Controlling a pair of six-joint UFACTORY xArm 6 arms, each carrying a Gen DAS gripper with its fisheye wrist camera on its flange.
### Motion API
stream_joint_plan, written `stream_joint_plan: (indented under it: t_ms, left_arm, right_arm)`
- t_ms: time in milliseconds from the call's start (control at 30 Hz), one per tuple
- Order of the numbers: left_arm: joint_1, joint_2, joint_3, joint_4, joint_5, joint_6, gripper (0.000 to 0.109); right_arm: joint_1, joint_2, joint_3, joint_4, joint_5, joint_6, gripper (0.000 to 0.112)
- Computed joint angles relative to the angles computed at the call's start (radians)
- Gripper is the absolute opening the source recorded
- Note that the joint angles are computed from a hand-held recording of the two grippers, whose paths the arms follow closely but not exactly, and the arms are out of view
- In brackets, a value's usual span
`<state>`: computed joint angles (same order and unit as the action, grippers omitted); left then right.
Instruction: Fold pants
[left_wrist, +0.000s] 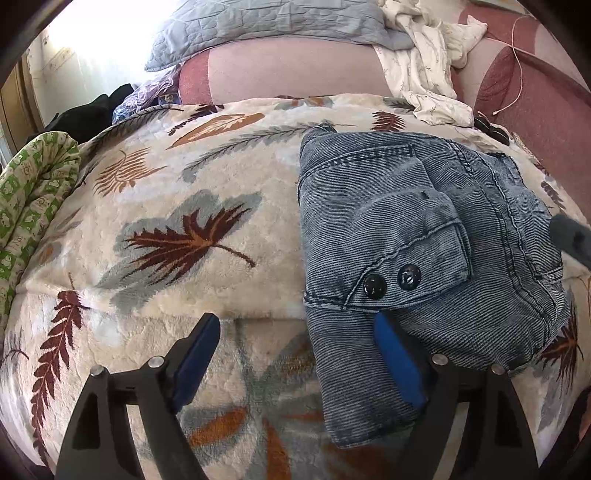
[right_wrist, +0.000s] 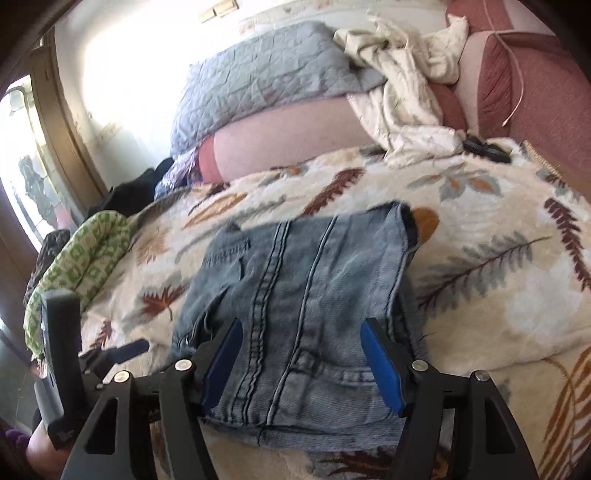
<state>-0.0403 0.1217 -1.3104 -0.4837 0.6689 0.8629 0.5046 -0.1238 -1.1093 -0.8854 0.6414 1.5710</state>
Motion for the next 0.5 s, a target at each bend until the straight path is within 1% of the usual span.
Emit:
stream_joint_plan:
  t_ms: [67,167,233,300,367,500]
  left_arm:
    - [0.001,0.002,-0.006,0.005,0.006,-0.004,0.086]
    - [0.006,0.010,-0.033,0.018,0.041,-0.021,0.086]
    - [0.017,0.013,-0.052,-0.010,0.072,-0.026,0.086]
    - [0.037,0.027,-0.091,-0.044,0.127,-0.026,0.086]
    - [0.048,0.038,-0.117,-0.053,0.149,-0.026,0.086]
    - [0.066,0.070,-0.179,-0.044,0.152,-0.052,0.086]
  right_arm:
    - [-0.007,-0.008,0.005,-0.017,-0.008,0.020,0.070]
    - [-0.016,-0.020,0.014,-0.024,-0.018,0.036,0.070]
    - [-0.024,-0.028,0.020,-0.016,-0.023,0.035,0.070]
    - [-0.028,-0.038,0.027,-0.016,-0.011,0.045,0.070]
    - [-0.041,-0.059,0.046,-0.016,-0.008,0.066,0.070]
    - [-0.104,-0.123,0.121,-0.001,-0.074,0.152,0.071]
